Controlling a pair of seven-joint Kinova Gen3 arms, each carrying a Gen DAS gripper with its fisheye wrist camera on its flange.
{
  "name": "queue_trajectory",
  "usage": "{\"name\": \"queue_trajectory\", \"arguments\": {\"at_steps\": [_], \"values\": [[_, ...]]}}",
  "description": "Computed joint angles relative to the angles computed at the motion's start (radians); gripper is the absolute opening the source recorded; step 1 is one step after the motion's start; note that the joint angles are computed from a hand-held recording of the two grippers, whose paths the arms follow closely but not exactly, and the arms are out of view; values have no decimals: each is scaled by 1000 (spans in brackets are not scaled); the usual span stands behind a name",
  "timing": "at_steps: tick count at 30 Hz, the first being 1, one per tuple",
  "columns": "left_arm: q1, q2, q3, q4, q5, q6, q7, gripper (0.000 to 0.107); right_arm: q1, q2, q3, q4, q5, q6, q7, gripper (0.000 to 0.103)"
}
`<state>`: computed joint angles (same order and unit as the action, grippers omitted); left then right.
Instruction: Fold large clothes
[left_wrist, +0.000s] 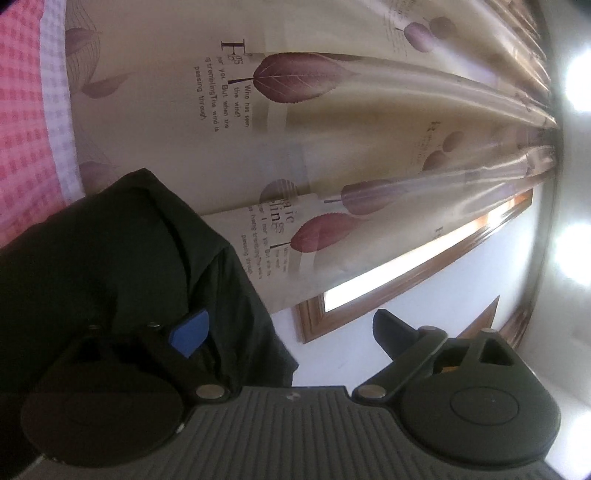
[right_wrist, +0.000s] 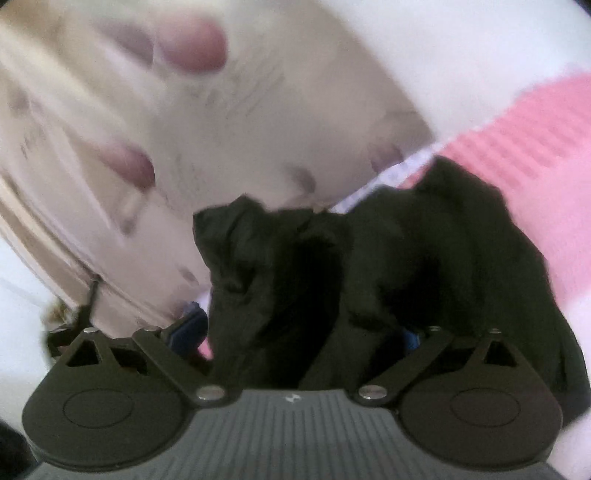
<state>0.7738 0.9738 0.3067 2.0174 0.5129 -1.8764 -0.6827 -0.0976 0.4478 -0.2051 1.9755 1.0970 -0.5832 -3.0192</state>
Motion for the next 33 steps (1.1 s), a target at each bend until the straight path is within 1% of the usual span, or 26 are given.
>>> {"name": "queue_trajectory", "arguments": {"at_steps": [2, 3, 4, 5, 6, 7, 9, 11, 13, 15, 16, 17, 19, 21, 23, 25, 27, 28, 29, 31, 32, 33], "values": [[-3, 2, -7, 4, -14, 21, -10, 94, -93, -2, 54, -64, 81, 81, -23, 99], [1, 3, -9, 9, -16, 21, -14, 94, -139, 3, 75, -96, 121, 122, -11, 95], [3, 4, -7, 7, -9, 22, -21, 95, -185, 8, 102, -120, 159, 163, 18, 85], [7, 6, -2, 12, 4, 15, -21, 95, -232, 10, 131, -135, 181, 203, 51, 57], [5, -2, 1, 17, 3, 23, -21, 96, -273, 12, 155, -150, 186, 244, 91, 51], [6, -14, -2, 31, -1, 37, -22, 96, -297, 10, 163, -162, 183, 285, 132, 47], [5, -55, -1, 60, -1, 94, -63, 99, -289, -13, 150, -176, 174, 323, 213, 27], [19, -86, 2, 82, 28, 124, -90, 102, -225, -37, 76, -190, 142, 352, 295, 20], [30, -108, -9, 98, 26, 145, -107, 103, -132, -48, 10, -197, 96, 323, 373, 17], [29, -139, -8, 103, 24, 208, -150, 103, -40, -50, -57, -202, 54, 317, 434, 15], [28, -149, -19, 102, 4, 244, -154, 103, 7, -45, -95, -200, 36, 318, 454, 15], [24, -153, -32, 99, -24, 272, -149, 103, 52, -30, -122, -199, 5, 316, 481, 15], [15, -151, -28, 82, -35, 318, -175, 103, 136, -1, -168, -187, -34, 309, 507, 14], [13, -134, -44, 66, -67, 334, -171, 103, 224, 68, -196, -188, -33, 246, 470, 14], [17, -122, -51, 47, -75, 353, -192, 103, 310, 142, -231, -188, 33, 164, 395, 14], [29, -114, -61, 27, -75, 359, -233, 103, 357, 230, -243, -217, 72, 115, 313, 14], [30, -116, -64, 15, -85, 374, -264, 103, 413, 322, -273, -240, 79, 74, 232, 15], [37, -119, -78, 7, -91, 389, -279, 103, 440, 369, -293, -256, 106, 49, 191, 15], [29, -123, -73, -5, -94, 418, -311, 103, 450, 400, -294, -270, 131, 19, 152, 16], [-10, -133, -41, -23, -120, 499, -380, 102, 458, 414, -284, -275, 131, -22, 123, 20], [-6, -135, -48, -31, -118, 523, -392, 102, 468, 408, -286, -265, 106, -29, 133, 25], [13, -131, -73, -39, -113, 530, -388, 102, 475, 389, -272, -242, 65, -49, 159, 28]]}}
